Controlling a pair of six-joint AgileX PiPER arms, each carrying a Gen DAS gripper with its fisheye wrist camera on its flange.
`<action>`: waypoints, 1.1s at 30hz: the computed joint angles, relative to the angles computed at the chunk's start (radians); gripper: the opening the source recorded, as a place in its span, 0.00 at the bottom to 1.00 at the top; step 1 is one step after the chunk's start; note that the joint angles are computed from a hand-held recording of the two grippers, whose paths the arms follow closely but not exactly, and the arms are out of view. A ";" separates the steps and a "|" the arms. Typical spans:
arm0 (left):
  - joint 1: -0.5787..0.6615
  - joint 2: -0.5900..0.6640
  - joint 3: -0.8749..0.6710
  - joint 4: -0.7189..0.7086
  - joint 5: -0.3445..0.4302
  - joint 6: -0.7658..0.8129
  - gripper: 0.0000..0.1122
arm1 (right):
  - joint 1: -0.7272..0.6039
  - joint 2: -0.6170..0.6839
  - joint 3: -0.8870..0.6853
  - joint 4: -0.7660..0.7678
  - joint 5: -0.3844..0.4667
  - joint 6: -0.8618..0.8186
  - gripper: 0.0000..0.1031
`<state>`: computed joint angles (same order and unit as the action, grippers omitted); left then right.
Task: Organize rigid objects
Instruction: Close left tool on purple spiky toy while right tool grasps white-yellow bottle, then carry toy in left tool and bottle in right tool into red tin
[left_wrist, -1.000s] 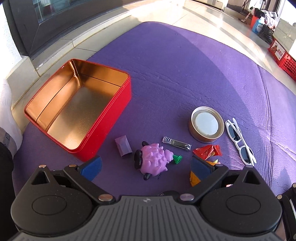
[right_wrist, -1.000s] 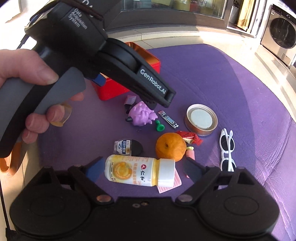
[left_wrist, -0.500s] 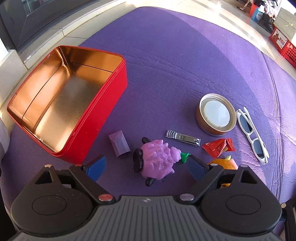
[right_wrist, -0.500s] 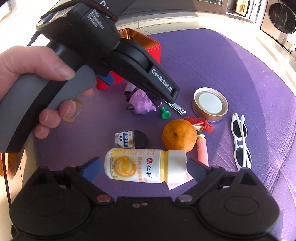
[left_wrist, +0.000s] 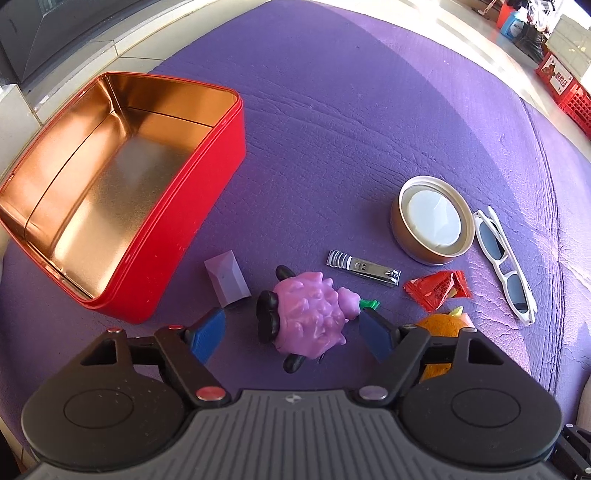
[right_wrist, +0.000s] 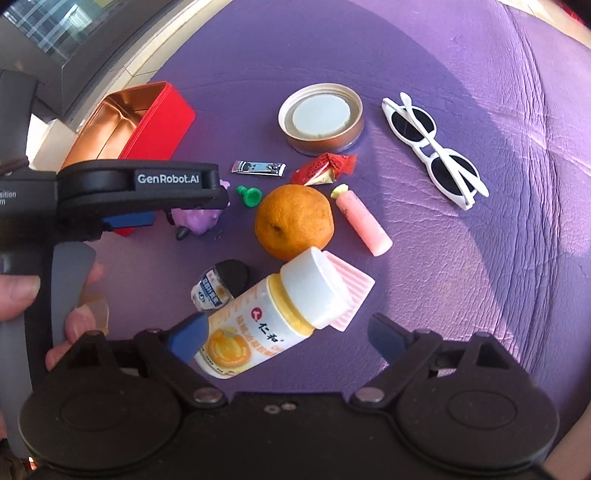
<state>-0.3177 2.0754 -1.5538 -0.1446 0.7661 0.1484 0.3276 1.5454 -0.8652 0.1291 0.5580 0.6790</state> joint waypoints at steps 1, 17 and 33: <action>0.002 0.003 -0.004 -0.009 0.003 0.009 0.67 | -0.009 0.006 -0.001 0.029 -0.007 -0.001 0.88; 0.001 0.000 0.018 -0.028 -0.017 0.054 0.46 | -0.122 0.034 0.050 0.434 -0.047 -0.240 0.54; 0.024 -0.116 0.089 -0.015 -0.025 0.069 0.44 | -0.062 -0.078 0.005 0.082 0.056 -0.100 0.41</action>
